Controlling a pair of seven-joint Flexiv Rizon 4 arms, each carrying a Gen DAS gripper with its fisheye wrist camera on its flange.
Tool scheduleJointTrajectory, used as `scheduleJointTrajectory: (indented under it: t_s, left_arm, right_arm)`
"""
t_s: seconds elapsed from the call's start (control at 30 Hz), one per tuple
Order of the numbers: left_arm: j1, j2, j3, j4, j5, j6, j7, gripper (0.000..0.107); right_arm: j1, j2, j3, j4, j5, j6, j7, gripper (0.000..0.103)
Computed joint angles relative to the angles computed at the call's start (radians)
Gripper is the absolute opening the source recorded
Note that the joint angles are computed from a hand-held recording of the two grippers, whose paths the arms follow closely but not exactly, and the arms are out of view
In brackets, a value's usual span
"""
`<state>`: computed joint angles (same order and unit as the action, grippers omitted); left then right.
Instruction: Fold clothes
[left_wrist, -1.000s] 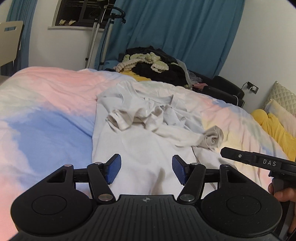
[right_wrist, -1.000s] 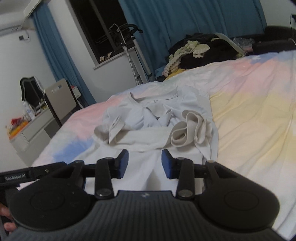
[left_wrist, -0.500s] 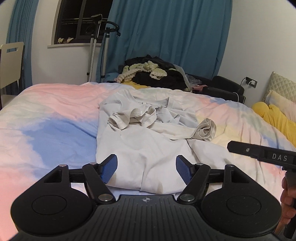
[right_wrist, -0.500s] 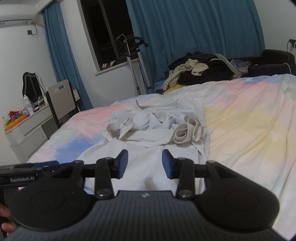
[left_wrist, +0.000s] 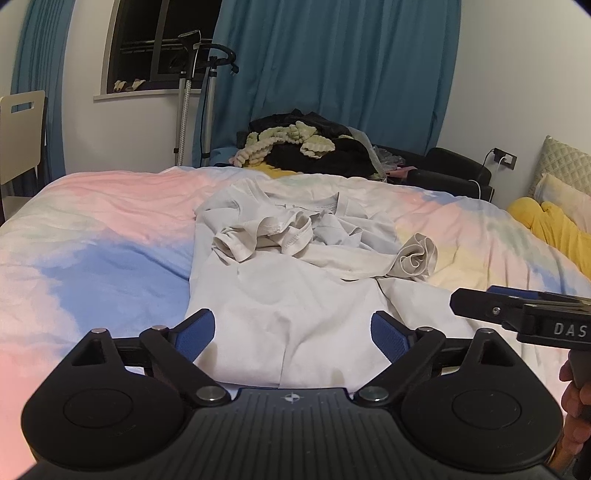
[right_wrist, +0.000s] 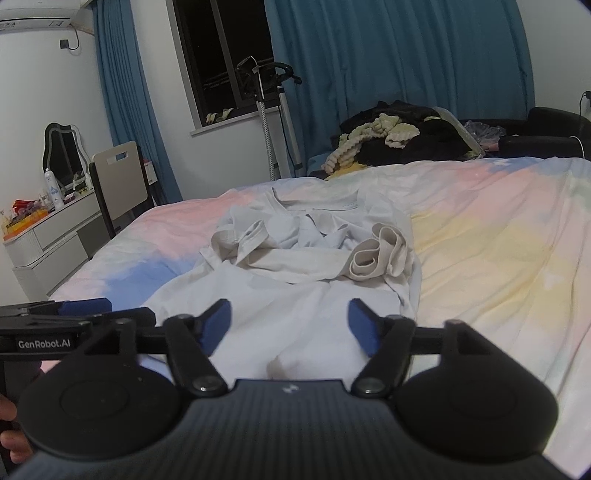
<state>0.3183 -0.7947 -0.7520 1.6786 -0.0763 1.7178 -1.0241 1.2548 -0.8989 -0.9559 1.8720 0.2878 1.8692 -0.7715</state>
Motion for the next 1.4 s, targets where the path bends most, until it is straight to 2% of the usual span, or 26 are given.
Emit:
scheduleJointTrajectory:
  t_s: [0.1, 0.23, 0.4, 0.47, 0.7, 0.8, 0.93, 1.0, 1.07, 1.13, 1.27, 1.33, 1.37, 1.4]
  left_arm:
    - [-0.015, 0.005, 0.021, -0.003, -0.001, 0.011, -0.006, 0.098]
    - [-0.016, 0.003, 0.025, -0.006, 0.012, 0.020, -0.010, 0.100]
    - [-0.011, 0.004, 0.021, -0.007, 0.007, -0.002, -0.013, 0.101]
    - [-0.027, 0.013, 0.045, -0.010, -0.004, -0.011, -0.015, 0.101]
    - [-0.074, 0.045, 0.115, -0.020, -0.090, -0.093, -0.021, 0.101]
    - [-0.026, 0.041, 0.054, -0.021, -0.191, -0.205, -0.026, 0.101]
    - [0.057, 0.002, -0.046, -0.031, -0.385, -0.356, -0.082, 0.101]
    - [0.083, -0.029, -0.083, -0.040, -0.481, -0.387, -0.117, 0.101]
    - [0.106, -0.071, -0.133, -0.051, -0.570, -0.384, -0.130, 0.100]
    - [0.109, -0.111, -0.163, -0.074, -0.639, -0.389, -0.137, 0.099]
    - [0.064, -0.143, -0.137, -0.127, -0.710, -0.382, -0.138, 0.093]
    - [0.045, -0.145, -0.123, -0.141, -0.734, -0.370, -0.125, 0.080]
    - [0.030, -0.139, -0.103, -0.146, -0.739, -0.364, -0.121, 0.075]
    - [0.013, -0.131, -0.079, -0.150, -0.742, -0.358, -0.120, 0.061]
  right_arm:
    - [0.012, -0.014, -0.019, 0.001, 0.005, -0.011, 0.009, 0.090]
    - [0.024, -0.028, -0.042, 0.001, -0.005, -0.039, 0.034, 0.103]
    - [0.002, -0.011, -0.014, 0.004, -0.022, -0.026, 0.063, 0.103]
    - [-0.028, 0.015, 0.031, 0.002, -0.019, -0.006, 0.071, 0.103]
    - [-0.159, 0.110, 0.231, -0.014, 0.017, 0.042, 0.106, 0.103]
    - [-0.267, 0.149, 0.381, -0.034, 0.031, 0.081, 0.126, 0.103]
    - [-0.443, 0.177, 0.622, -0.068, 0.059, 0.122, 0.195, 0.103]
    - [-0.531, 0.173, 0.735, -0.086, 0.065, 0.147, 0.243, 0.103]
    - [-0.565, 0.156, 0.774, -0.103, 0.087, 0.159, 0.280, 0.102]
    - [-0.553, 0.143, 0.754, -0.118, 0.130, 0.152, 0.307, 0.095]
    - [-0.492, 0.115, 0.666, -0.141, 0.214, 0.137, 0.353, 0.080]
    - [-0.456, 0.103, 0.615, -0.145, 0.243, 0.124, 0.370, 0.072]
    - [-0.435, 0.097, 0.585, -0.145, 0.255, 0.111, 0.378, 0.060]
    - [-0.414, 0.091, 0.554, -0.144, 0.264, 0.099, 0.390, 0.053]
